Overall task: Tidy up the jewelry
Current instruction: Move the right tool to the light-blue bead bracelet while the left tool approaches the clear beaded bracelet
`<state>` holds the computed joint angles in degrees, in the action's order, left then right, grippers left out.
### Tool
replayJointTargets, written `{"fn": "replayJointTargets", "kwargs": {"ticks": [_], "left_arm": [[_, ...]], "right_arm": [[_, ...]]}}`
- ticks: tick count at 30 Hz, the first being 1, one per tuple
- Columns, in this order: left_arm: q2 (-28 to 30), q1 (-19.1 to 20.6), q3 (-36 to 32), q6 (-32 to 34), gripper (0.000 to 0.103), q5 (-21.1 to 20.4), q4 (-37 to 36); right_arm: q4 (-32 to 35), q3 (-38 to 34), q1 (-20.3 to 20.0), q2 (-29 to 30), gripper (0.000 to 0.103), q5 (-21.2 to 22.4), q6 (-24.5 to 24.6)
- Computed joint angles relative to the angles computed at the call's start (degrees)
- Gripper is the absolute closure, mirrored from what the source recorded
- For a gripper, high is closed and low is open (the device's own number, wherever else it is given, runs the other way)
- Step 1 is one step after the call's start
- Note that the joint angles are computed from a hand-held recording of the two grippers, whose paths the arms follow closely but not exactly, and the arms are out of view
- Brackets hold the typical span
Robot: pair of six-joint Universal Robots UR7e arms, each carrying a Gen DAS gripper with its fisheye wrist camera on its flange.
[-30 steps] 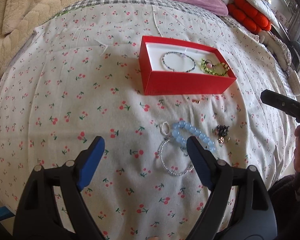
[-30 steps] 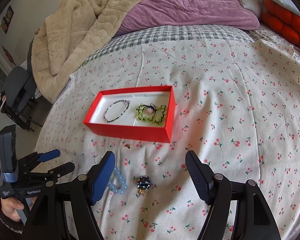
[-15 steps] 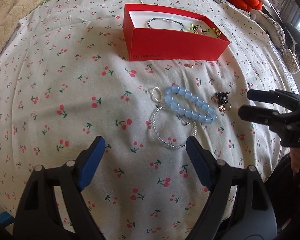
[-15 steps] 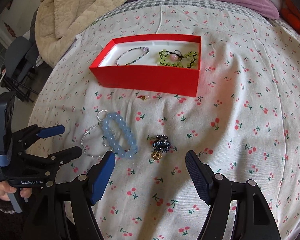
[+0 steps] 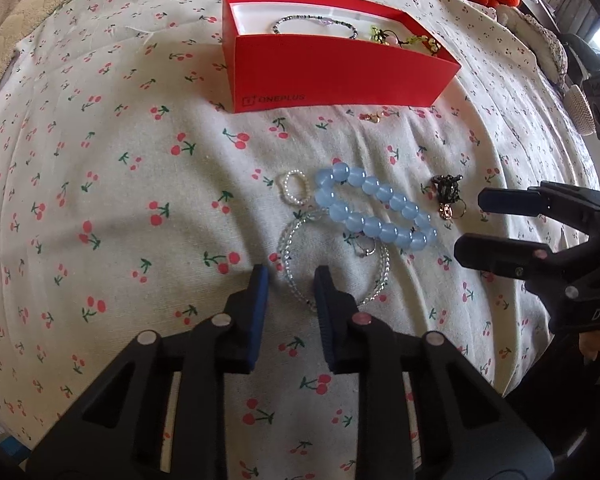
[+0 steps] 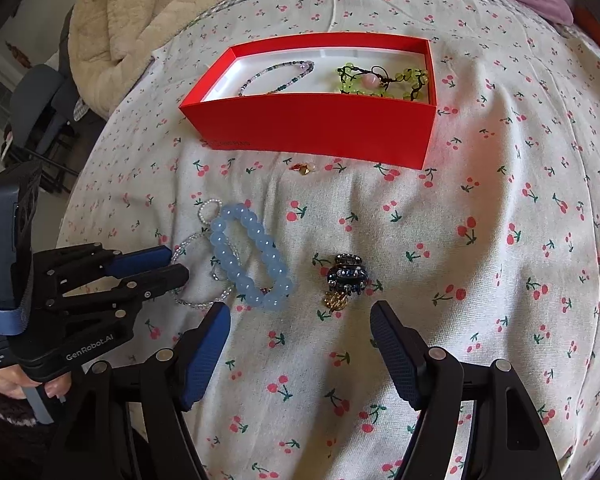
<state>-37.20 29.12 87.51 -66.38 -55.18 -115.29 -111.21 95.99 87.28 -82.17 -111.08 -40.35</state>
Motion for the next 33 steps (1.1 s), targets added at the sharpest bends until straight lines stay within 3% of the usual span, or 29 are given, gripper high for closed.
{"fn": "replayJointTargets", "kwargs": {"ticks": [2,5,16,23,33], "left_arm": [[0.5,0.0,-0.9,-0.1,0.092,0.3,1.8],[0.5,-0.2,-1.1,-1.4,0.098,0.9,3.0],[-2.5,-1.2,0.6,-5.7,0.098,4.5,7.1],[-3.8,-1.5,1.4,-7.5,0.098,5.7,8.4],[-3.3,-1.4,0.6,-8.0,0.098,6.1,9.3]], "right_arm": [[0.0,0.1,0.1,0.0,0.03,0.1,0.1],[0.2,0.2,0.2,-0.1,0.031,0.4,0.1],[3.0,-0.7,0.3,0.8,0.051,2.7,1.9],[2.2,-0.7,0.2,2.8,0.061,1.6,5.0],[-3.4,0.1,0.6,5.0,0.065,0.6,6.0]]}}
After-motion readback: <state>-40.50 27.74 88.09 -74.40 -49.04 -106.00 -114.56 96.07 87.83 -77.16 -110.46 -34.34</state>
